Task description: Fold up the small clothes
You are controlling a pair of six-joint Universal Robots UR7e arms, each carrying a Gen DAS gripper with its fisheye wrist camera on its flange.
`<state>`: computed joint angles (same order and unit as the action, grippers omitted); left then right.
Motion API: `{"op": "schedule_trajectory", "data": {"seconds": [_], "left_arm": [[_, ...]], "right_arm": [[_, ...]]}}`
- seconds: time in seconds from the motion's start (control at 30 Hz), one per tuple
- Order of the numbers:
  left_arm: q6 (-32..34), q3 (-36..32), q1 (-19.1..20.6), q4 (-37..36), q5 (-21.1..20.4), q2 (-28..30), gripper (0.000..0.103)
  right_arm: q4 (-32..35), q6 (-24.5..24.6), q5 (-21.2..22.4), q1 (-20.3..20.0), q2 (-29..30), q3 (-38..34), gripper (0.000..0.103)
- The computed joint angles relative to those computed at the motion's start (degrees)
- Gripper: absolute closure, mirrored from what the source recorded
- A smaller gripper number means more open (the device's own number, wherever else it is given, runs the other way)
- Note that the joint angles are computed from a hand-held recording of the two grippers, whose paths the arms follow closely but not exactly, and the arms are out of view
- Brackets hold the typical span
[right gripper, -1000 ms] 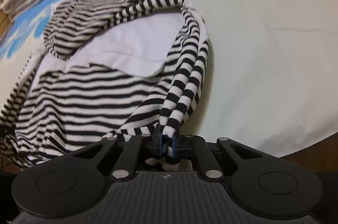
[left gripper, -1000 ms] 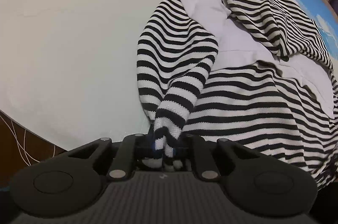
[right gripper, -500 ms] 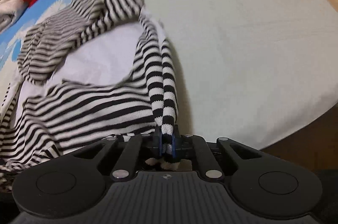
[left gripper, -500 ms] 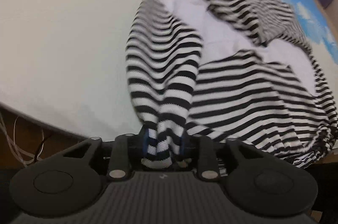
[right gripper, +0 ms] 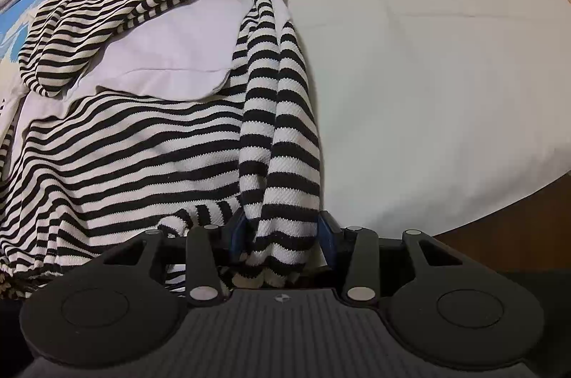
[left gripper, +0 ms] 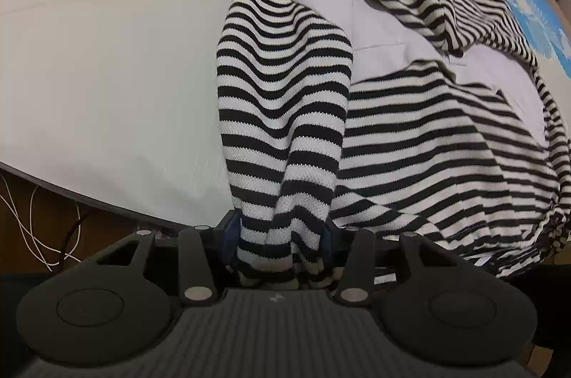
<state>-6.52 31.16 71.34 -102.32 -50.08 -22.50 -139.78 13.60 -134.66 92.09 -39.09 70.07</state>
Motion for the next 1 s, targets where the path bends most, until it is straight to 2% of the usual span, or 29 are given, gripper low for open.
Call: {"op": "schedule_trajectory", "data": {"seconds": [0.13,0.33,0.57,0.6,0.63,0.67,0.7,0.73,0.77,0.87,1.0], "left_arm": [[-0.37,0.30,-0.04,-0.82,-0.35,-0.28,0.047],[0.25,0.21,-0.27,1.02,0.87,-0.09,0.044],[0.71,0.38,-0.31,0.68,1.39,-0.02,0.045],[0.90,0.68,-0.34,0.33,1.44,-0.11,0.046],[1.18,0.97,-0.34,-0.06,1.26,-0.23,0.055],[1.70,1.22,-0.32,-0.50,0.78,-0.34,0.069],[2.52,1.67,-0.32,-1.28,0.10,-0.56,0.076],[3.55,2.55,-0.42,-2.50,-0.10,-0.91,0.085],[5.43,3.98,-0.69,-4.43,0.33,-1.42,0.090],[10.06,8.06,-1.48,-9.88,2.12,-2.69,0.093],[14.07,11.77,-2.12,-16.51,2.54,-4.09,0.095]], "right_arm": [[-2.63,-0.37,0.65,-0.01,-0.70,1.00,0.060],[1.21,-0.23,1.03,-0.14,-0.42,0.02,0.059],[1.90,-1.12,0.83,0.09,-0.45,-0.06,0.060],[1.39,-1.27,0.85,0.11,-0.65,0.27,0.063],[0.58,-1.54,1.10,0.10,-0.83,0.57,0.073],[-0.59,-1.90,1.48,0.10,-0.83,0.72,0.080],[-2.12,-2.29,2.05,0.03,-1.09,1.22,0.090],[-3.72,-2.66,2.36,0.04,-1.29,1.67,0.093],[-5.09,-3.10,2.49,0.06,-1.37,1.91,0.094],[-10.57,-5.11,2.94,0.29,-1.74,2.96,0.095],[-18.32,-10.78,2.76,1.21,-1.57,3.85,0.096]]}}
